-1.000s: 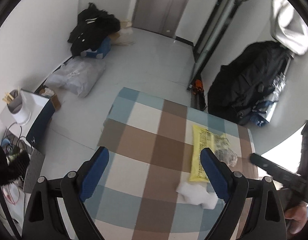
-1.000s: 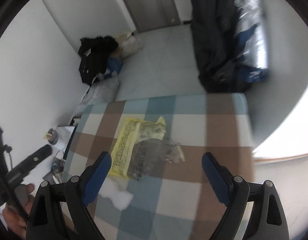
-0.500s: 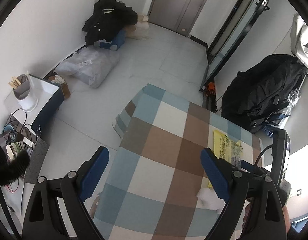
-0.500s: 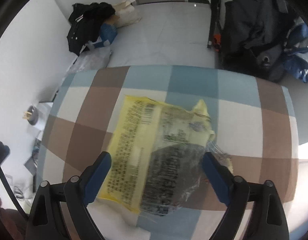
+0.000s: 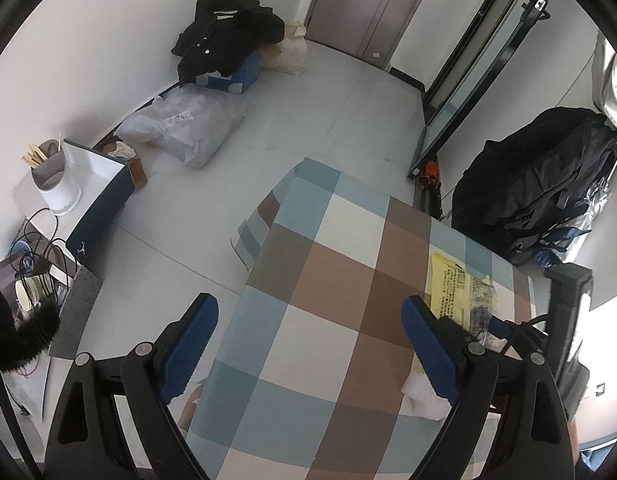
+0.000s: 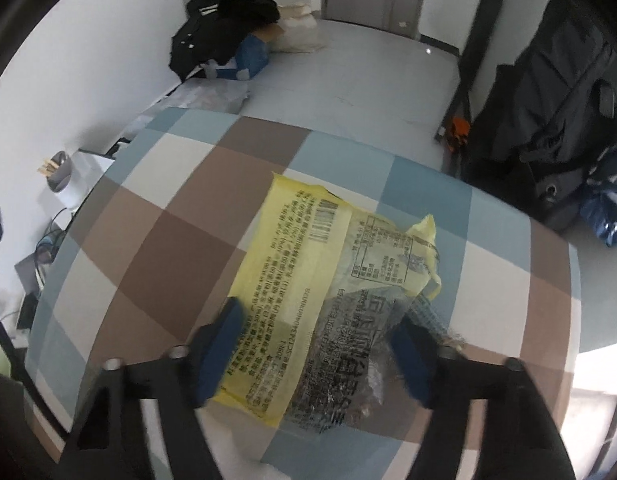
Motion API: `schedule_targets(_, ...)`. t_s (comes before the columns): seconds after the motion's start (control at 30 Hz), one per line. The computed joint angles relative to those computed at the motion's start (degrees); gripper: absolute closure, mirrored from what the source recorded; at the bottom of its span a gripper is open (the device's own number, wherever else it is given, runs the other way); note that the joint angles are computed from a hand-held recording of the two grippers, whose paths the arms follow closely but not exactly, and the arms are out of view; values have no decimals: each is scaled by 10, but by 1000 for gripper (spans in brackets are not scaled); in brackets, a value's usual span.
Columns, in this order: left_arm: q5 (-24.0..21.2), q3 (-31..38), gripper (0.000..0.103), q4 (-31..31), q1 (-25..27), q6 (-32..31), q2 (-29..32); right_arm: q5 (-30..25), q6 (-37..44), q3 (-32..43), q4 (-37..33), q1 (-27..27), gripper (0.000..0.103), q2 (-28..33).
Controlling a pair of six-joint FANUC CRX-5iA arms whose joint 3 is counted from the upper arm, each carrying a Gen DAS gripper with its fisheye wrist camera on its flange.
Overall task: Collect trash
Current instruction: 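Grasp the clear plastic bag with the right gripper and lift it, then close the left gripper on the white foam piece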
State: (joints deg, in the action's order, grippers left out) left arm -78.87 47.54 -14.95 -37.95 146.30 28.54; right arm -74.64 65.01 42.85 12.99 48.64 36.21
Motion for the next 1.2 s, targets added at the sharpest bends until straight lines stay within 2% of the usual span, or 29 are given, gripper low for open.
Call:
schedule_targets(0.13,-11,9,12,-3,-3,0,7,11,19,-15,-21,-4,81,-17)
schedule_targets(0.23,-17,16,12,-4,-5,-5,13,23,33,-31,-50,-12,91,-34)
schedule_targets(0.4,-6,12,12,17,-5,-25,18,43,31,-45,-85,-28,97,-55)
schedule_targets(0.63,64,-29,12,147,11,-89,26,101,2,-102,-88,-47,100,-111)
schedule_targets(0.73,62,-18,12,187,9,-111,46,119,-8,-125,-82,-52,100,-131)
schedule_targets(0.83,28,25,12,187,0,-117,76,131,-17,-141,-76,-56,101,-145)
schedule_targets(0.97,-25,107,12,145,-17,-125,116,138,-22,-157,-78,-65,101,-161)
schedule_targets(1.1,-51,147,12,138,-23,-132,141,150,-23,-168,-82,-70,101,-173)
schedule_targets(1.2,-106,212,13,118,-31,-144,177,159,-22,-176,-77,-71,101,-180)
